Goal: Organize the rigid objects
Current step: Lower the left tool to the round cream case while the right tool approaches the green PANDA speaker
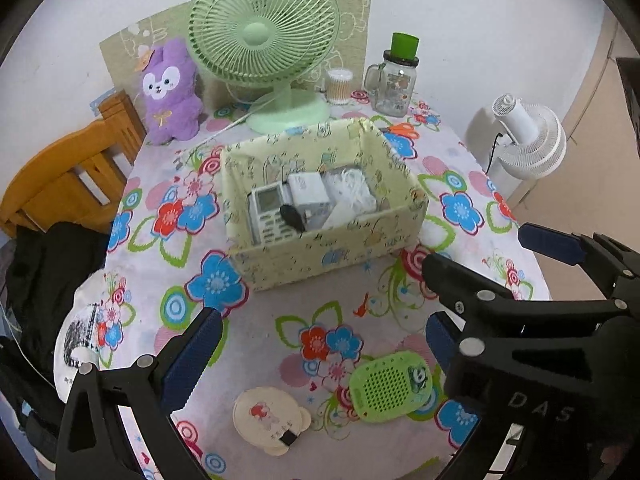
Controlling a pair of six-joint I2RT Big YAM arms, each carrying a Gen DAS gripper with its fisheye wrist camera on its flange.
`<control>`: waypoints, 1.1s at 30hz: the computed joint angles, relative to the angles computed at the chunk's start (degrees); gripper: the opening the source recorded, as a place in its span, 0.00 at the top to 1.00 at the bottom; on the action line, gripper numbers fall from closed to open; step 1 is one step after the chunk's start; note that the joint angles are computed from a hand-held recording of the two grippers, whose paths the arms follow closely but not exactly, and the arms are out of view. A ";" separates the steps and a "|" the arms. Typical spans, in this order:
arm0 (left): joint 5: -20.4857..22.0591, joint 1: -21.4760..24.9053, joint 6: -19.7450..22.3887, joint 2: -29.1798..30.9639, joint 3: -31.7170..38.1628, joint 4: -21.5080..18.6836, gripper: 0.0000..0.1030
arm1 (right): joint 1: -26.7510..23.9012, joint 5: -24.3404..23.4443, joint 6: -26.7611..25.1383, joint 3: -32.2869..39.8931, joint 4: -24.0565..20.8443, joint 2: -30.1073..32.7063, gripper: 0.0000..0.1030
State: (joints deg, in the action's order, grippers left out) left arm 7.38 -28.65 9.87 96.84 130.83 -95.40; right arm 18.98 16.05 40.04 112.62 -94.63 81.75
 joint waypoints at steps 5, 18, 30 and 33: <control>0.78 1.78 2.94 -2.87 -5.50 1.65 0.00 | 2.49 1.98 3.08 -1.90 -0.11 -0.44 0.02; 3.92 6.21 6.83 -7.86 -17.10 5.47 0.00 | 6.76 0.62 9.82 -8.11 0.96 -1.32 0.00; 5.26 7.96 9.13 -10.10 -24.38 8.10 0.00 | 8.76 -0.27 13.84 -13.42 2.41 -2.00 0.00; 5.28 8.32 9.70 -10.35 -25.77 8.66 0.00 | 9.15 -0.44 14.75 -14.45 2.65 -2.04 0.00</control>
